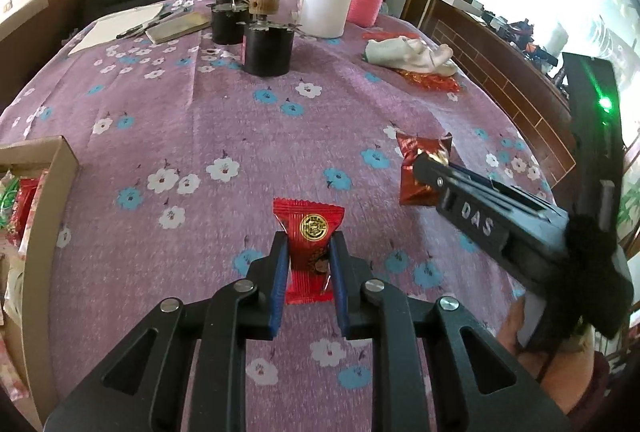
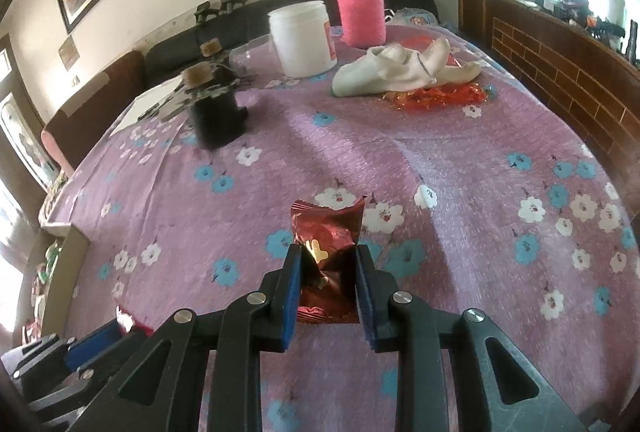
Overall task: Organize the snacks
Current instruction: 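Carry both red snacks over the cardboard box and open both tools to drop them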
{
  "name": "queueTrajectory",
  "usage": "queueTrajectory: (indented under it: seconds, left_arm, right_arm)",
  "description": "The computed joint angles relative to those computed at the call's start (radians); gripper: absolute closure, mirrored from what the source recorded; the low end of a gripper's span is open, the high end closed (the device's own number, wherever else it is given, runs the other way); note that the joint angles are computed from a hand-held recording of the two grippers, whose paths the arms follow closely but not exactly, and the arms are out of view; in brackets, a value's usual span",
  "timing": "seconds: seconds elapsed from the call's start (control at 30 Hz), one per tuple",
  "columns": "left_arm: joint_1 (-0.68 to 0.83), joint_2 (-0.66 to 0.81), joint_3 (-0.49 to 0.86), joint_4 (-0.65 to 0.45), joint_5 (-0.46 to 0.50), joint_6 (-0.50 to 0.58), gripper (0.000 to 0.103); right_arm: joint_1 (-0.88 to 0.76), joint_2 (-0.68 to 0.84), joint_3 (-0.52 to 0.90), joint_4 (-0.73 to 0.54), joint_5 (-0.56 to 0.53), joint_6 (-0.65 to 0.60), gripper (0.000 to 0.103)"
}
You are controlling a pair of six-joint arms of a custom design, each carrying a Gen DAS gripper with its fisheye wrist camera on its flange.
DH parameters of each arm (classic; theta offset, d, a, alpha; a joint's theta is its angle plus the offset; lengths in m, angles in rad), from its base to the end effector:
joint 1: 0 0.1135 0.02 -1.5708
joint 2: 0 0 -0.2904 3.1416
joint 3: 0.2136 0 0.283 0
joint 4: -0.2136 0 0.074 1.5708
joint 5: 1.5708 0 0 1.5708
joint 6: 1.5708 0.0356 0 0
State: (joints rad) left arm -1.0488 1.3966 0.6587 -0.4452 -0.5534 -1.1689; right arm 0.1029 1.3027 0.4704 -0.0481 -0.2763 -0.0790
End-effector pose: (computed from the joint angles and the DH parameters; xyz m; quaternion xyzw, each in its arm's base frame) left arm 0.1429 -0.2109 0.1613 -0.1092 0.9391 -0.0464 0.3226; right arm 0.2403 0.0346 0.1459 -0.1311 0.9240 0.1336 0.3336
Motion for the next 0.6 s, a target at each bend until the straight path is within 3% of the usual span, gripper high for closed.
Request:
queueTrajectory:
  seconds: [0.6]
  left_arm:
    - [-0.170,-0.029,-0.002,-0.121,-0.060,-0.165,0.086]
  right_arm:
    - [0.001,-0.536,-0.184,-0.361,0.008,-0.099,0.076]
